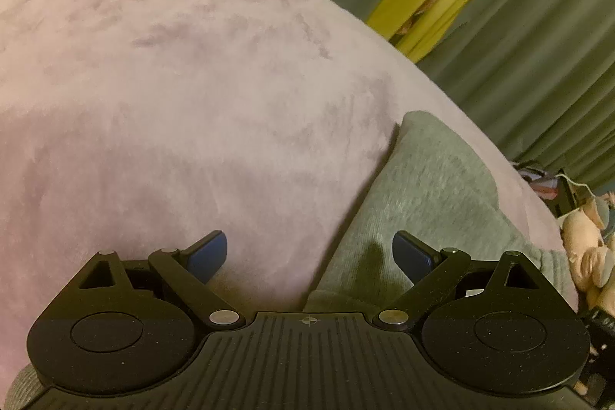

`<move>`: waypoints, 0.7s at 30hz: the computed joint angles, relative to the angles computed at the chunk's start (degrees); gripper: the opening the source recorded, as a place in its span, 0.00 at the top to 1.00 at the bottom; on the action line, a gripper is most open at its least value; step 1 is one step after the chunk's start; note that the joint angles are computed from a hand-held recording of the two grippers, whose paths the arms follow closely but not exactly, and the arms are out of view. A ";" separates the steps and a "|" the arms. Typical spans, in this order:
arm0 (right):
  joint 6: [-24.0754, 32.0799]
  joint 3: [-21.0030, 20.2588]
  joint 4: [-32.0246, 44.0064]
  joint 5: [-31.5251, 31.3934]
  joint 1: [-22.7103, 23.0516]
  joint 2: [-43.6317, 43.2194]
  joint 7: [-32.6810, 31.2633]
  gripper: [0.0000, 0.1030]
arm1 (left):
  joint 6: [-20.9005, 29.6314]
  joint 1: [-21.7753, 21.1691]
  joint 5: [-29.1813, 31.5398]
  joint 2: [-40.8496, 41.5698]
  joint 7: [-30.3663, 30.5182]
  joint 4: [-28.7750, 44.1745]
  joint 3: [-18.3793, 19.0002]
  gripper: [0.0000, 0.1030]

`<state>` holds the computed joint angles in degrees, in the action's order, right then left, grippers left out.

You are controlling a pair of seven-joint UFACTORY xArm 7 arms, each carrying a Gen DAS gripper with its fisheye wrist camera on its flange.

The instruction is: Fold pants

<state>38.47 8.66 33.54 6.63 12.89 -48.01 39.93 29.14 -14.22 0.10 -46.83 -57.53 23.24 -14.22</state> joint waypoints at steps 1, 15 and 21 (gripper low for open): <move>0.69 -0.31 0.53 -0.08 0.15 -0.07 -0.40 0.60 | 0.30 0.00 0.04 0.27 0.02 0.25 -0.03 0.06; -4.87 -3.10 -11.19 1.01 -6.48 -20.08 -0.19 0.46 | 1.86 0.12 1.31 2.25 0.62 1.97 -0.49 0.06; -7.03 -8.18 -15.08 11.20 3.58 -20.98 2.58 0.35 | 3.25 1.05 2.53 1.92 -0.69 2.60 -1.88 0.06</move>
